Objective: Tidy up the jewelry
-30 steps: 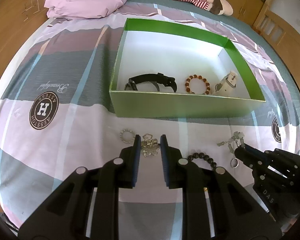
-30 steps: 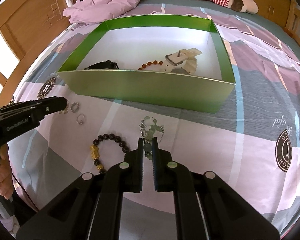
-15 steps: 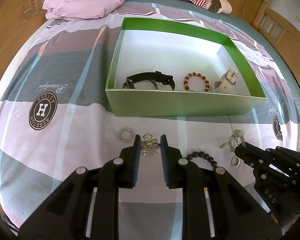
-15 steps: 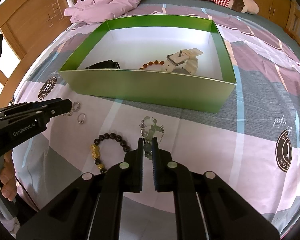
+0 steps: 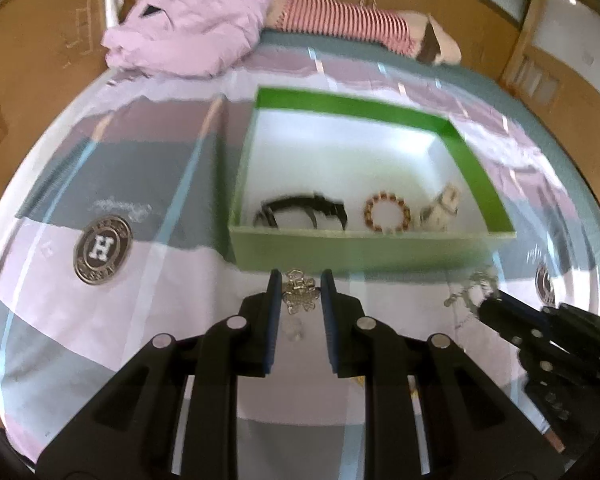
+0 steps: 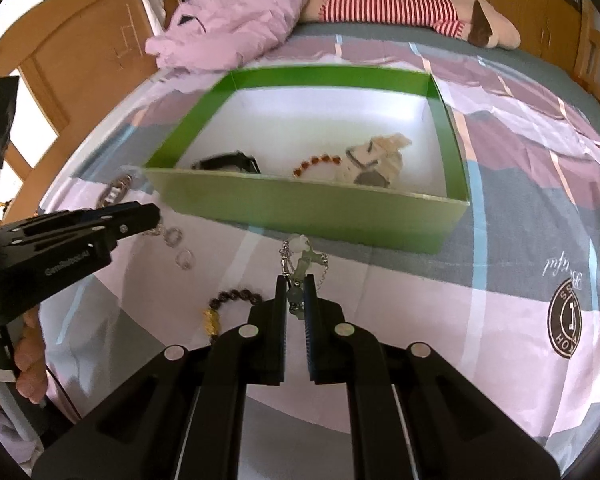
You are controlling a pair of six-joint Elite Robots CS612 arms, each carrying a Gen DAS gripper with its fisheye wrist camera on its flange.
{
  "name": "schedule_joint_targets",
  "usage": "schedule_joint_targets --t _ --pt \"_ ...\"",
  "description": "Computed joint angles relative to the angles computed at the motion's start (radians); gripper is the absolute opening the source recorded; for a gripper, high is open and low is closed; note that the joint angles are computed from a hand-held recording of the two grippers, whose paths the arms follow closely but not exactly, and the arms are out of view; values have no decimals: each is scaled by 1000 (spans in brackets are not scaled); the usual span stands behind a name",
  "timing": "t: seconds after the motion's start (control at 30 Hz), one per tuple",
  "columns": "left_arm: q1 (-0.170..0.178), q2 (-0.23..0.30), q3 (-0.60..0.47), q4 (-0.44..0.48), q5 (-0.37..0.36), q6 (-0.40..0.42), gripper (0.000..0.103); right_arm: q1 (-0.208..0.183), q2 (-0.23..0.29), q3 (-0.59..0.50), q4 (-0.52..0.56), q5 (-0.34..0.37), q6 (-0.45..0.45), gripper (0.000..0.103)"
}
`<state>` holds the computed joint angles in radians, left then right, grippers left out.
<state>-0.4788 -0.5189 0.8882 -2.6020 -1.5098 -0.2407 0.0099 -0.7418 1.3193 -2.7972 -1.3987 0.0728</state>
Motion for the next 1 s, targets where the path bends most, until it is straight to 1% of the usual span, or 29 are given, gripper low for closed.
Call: schedule_joint_targets --t 0.07,0.17,0.23,0.33,0.4,0.47,0.57,0.6,0.63,0.67,0.7,0.73,0.77,0.8,0.83,0.87,0.9,0.93,1.0 --pt "2 -1 1 -33 6 -8 19 -5 -6 18 -73 28 12 8" --pt "9 12 -41 -52 -19 -6 19 -11 -12 28 -168 53 34 8" --pt "12 34 -99 -40 -29 -11 19 -11 -9 13 -182 51 40 8" --pt "24 83 -203 9 -96 -31 19 -11 13 -39 -203 47 54 8" --pt "30 124 -279 49 -132 -34 19 -14 35 -81 -191 58 59 8" --pt "30 170 -365 125 -126 -24 19 -21 70 -143 -145 91 86 8" --pt "34 224 -464 232 -151 -31 19 -24 102 -193 -72 73 92 8" --pt "36 228 -470 248 -156 -38 19 -24 109 -202 -44 65 86 8" --pt "37 229 -472 257 -161 -45 19 -24 115 -212 -6 50 81 11" --pt "39 226 -470 265 -167 -51 19 -23 114 -212 8 40 87 17" --pt "41 218 -458 264 -172 -51 19 -25 112 -209 10 41 99 28" --pt "43 202 -435 253 -177 -51 19 -29 107 -198 -7 58 120 36" --pt "45 186 -409 240 -181 -50 19 -32 101 -188 -27 74 134 39" --pt "47 157 -361 216 -187 -43 22 -36 89 -171 -52 92 141 44" --pt "48 135 -323 198 -189 -34 23 -38 81 -158 -67 103 140 46" --pt "49 97 -254 166 -182 -15 23 -40 64 -134 -83 120 134 47" --pt "47 74 -212 152 -166 -2 24 -42 48 -111 -87 137 123 47" --pt "44 54 -175 154 -139 13 24 -43 31 -88 -81 154 107 47" --pt "39 29 -126 194 -93 39 24 -43 1 -46 -35 174 55 47"
